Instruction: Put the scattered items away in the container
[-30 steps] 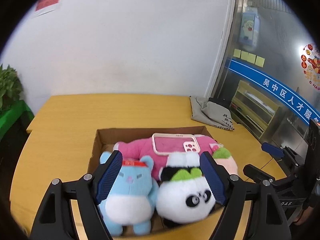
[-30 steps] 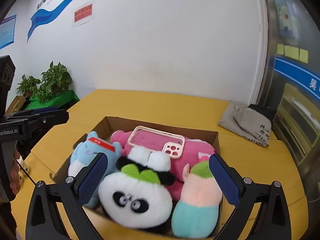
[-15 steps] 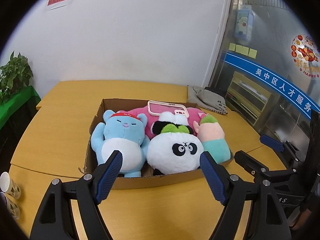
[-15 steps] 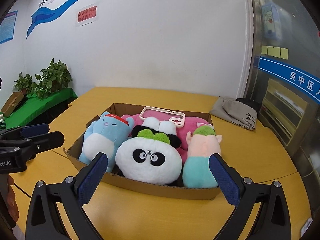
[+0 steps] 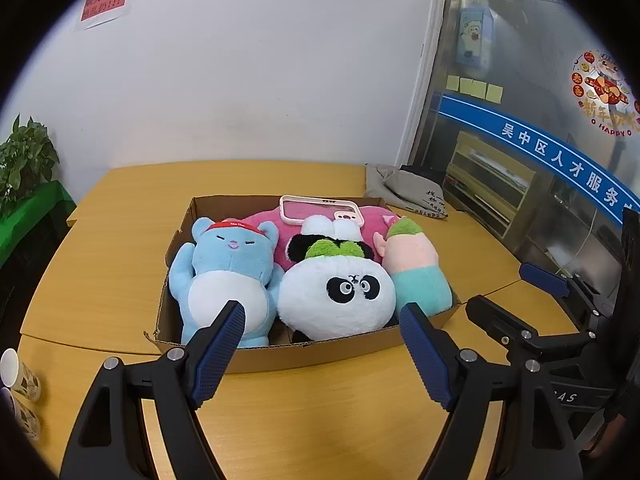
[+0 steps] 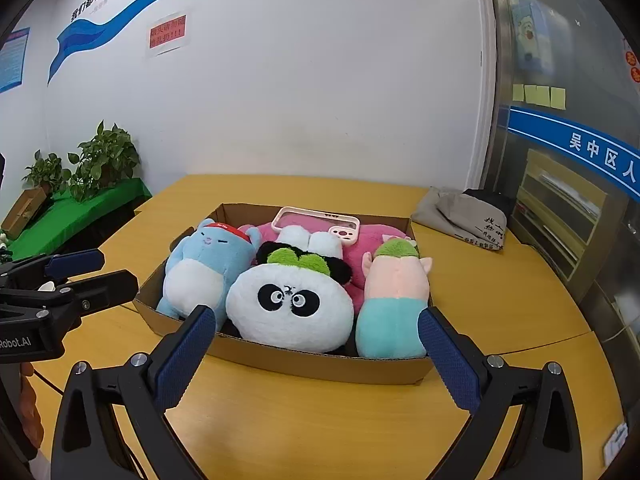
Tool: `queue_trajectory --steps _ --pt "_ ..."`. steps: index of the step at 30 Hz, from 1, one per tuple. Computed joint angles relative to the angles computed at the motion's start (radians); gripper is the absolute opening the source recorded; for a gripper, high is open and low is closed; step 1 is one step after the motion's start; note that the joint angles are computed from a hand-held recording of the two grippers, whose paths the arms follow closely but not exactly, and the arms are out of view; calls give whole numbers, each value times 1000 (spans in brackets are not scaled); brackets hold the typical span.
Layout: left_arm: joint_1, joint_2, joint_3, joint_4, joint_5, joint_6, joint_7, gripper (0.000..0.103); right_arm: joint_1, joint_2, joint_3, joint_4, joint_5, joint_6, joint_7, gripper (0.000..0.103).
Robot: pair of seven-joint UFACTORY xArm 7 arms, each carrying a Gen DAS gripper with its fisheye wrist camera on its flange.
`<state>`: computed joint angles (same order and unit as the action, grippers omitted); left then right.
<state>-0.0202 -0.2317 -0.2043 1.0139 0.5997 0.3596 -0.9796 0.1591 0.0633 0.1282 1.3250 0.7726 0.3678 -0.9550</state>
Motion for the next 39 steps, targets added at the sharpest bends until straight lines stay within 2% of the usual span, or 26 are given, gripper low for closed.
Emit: queue_trajectory --steps 12,14,16,17,19,20,21,22,27,30,32,36,39 --pt "-9 51 28 13 -6 -31 -2 80 -18 64 20 50 -37 13 32 103" --pt "1 52 24 7 23 -49 -36 80 -22 71 24 53 -39 12 36 103" --pt "44 43 -13 7 149 -49 -165 80 -26 76 28 55 -40 13 40 103" --pt "62 36 -37 11 223 -18 -240 80 -28 78 30 55 -40 12 41 103" --pt "69 37 -74 40 285 107 -319 80 -33 81 31 55 -41 14 44 103" --pt "41 43 -58 50 285 141 -321 80 -36 82 31 55 -41 18 47 103" --pt "27 47 -49 55 278 160 -317 80 -38 83 31 55 -42 21 51 103" --pt "9 50 -26 48 250 138 -288 80 -39 84 31 56 -43 23 55 103" --pt "-51 66 80 -20 -7 -34 -144 80 -42 85 32 48 -56 21 63 103" --pt "-37 84 59 -2 -19 17 -119 80 -44 86 33 46 -63 30 65 103" --pt "-53 104 65 14 -63 43 -67 80 -43 84 34 38 -66 24 58 103" --pt "-84 112 91 -11 -191 -33 54 81 -41 82 35 29 -67 22 60 103" --pt "-71 106 82 -33 -191 -92 31 88 -38 79 35 21 -72 12 61 103"
